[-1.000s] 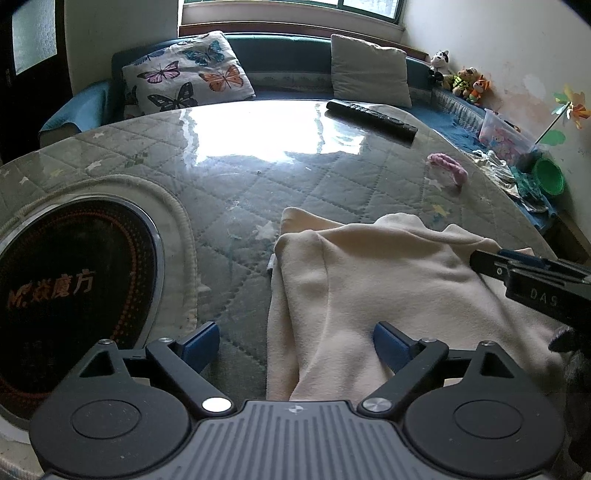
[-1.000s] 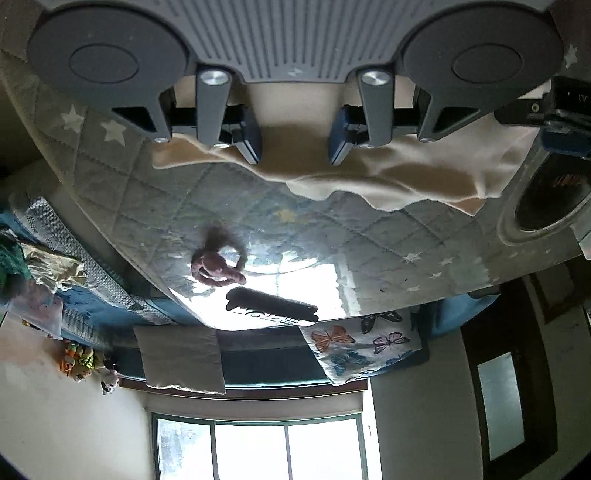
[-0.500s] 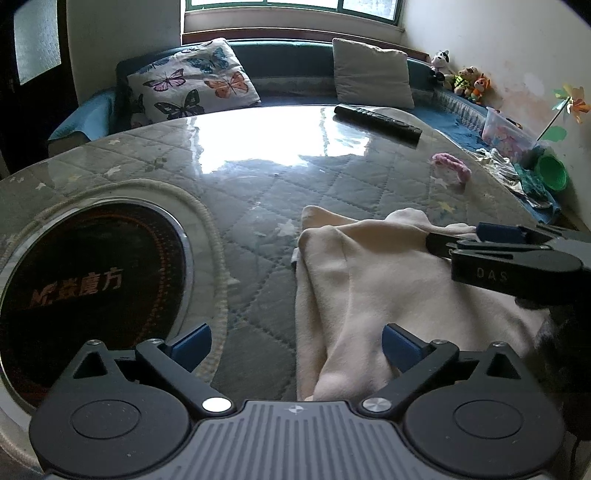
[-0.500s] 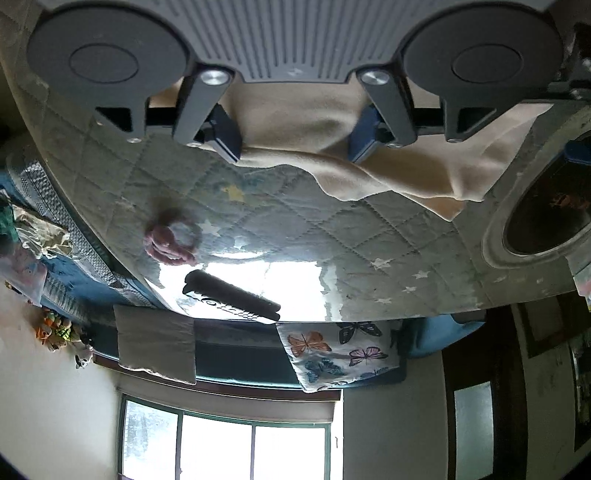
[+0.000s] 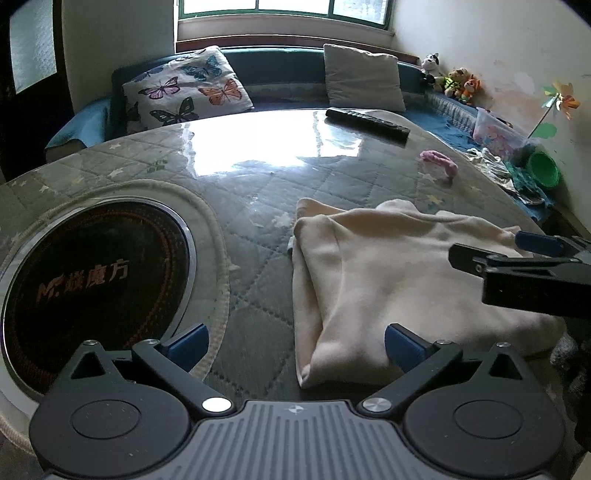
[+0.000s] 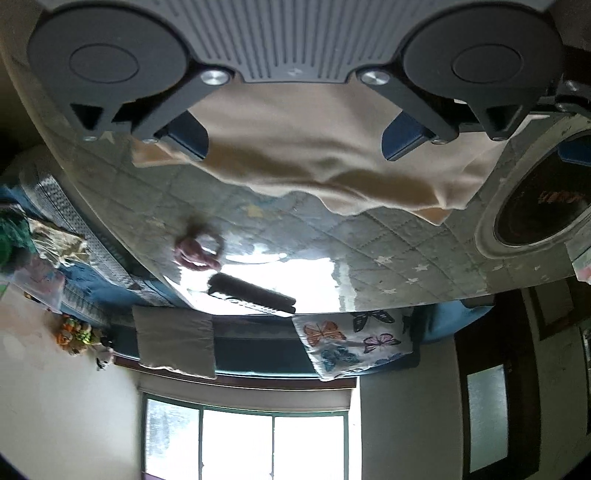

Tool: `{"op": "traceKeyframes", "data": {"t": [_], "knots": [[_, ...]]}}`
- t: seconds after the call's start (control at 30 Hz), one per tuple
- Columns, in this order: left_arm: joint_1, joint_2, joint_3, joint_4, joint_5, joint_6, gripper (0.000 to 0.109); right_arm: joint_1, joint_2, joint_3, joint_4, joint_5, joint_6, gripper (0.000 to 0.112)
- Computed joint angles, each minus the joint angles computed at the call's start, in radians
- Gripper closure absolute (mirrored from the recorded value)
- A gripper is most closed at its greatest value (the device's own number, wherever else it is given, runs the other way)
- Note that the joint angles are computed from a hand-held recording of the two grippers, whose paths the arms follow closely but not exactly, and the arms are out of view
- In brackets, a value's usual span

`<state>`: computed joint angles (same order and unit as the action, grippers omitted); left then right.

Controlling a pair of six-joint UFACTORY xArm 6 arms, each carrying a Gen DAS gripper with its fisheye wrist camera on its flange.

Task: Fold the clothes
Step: 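Press and straighten the folded cream shirt with both grippers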

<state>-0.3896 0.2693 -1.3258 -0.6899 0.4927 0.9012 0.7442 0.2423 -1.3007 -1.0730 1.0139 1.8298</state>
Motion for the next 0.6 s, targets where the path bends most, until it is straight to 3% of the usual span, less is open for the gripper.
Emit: {"op": "traceKeyframes", "data": {"t": [0.6], "knots": [[0.015, -0.102, 0.123, -0.138, -0.016, 0.176, 0.006, 0.161, -0.001, -0.024, 0.045, 0.220, 0.079, 0.009]]}}
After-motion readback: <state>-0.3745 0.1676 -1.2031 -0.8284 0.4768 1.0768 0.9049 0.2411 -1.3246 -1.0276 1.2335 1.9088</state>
